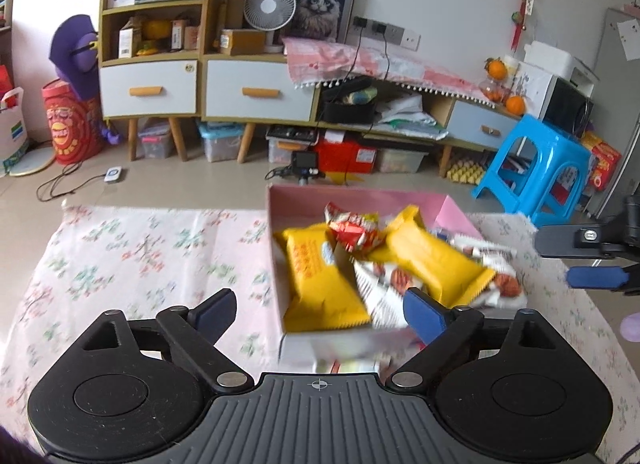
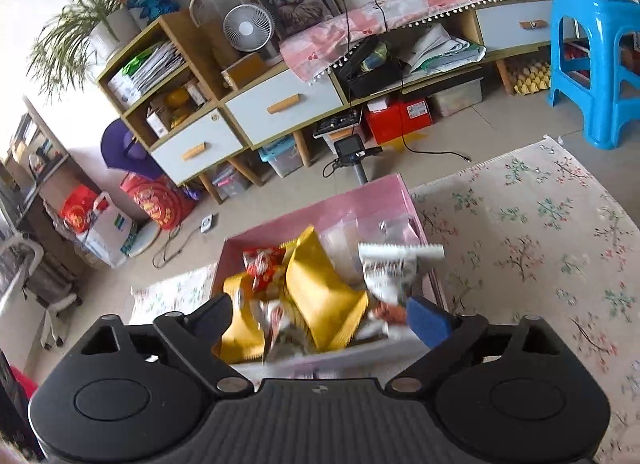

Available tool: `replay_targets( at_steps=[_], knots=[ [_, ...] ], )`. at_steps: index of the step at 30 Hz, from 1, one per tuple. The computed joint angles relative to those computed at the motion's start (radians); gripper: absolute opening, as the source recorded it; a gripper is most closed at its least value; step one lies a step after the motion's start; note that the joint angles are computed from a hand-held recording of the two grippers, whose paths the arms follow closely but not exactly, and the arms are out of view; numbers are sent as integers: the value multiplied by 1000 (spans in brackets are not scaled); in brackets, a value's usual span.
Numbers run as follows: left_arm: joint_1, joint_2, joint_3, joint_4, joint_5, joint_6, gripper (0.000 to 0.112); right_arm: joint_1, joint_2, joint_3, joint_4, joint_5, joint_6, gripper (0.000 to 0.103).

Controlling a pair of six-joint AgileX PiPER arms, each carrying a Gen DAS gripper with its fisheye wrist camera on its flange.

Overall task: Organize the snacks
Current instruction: 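Pull both tools back from the box toward the remaining snacks, then grasp the gold bar with right gripper while left gripper grasps the wafer cake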

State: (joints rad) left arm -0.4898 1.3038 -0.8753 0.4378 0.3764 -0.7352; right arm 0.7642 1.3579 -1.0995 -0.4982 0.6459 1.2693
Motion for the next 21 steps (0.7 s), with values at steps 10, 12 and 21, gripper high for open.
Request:
replay_targets(
  at_steps=[10, 12, 21],
  knots=[
    [-70, -156, 95, 57, 143, -75, 97, 208, -75, 61, -201, 127, 195, 93],
    [-67, -200, 129, 33, 147, -67, 98, 248, -85, 82, -258, 147, 243, 94],
    [-77, -306, 219, 114, 172, -68, 98, 462, -95, 226, -502, 256, 398, 94]
  ],
)
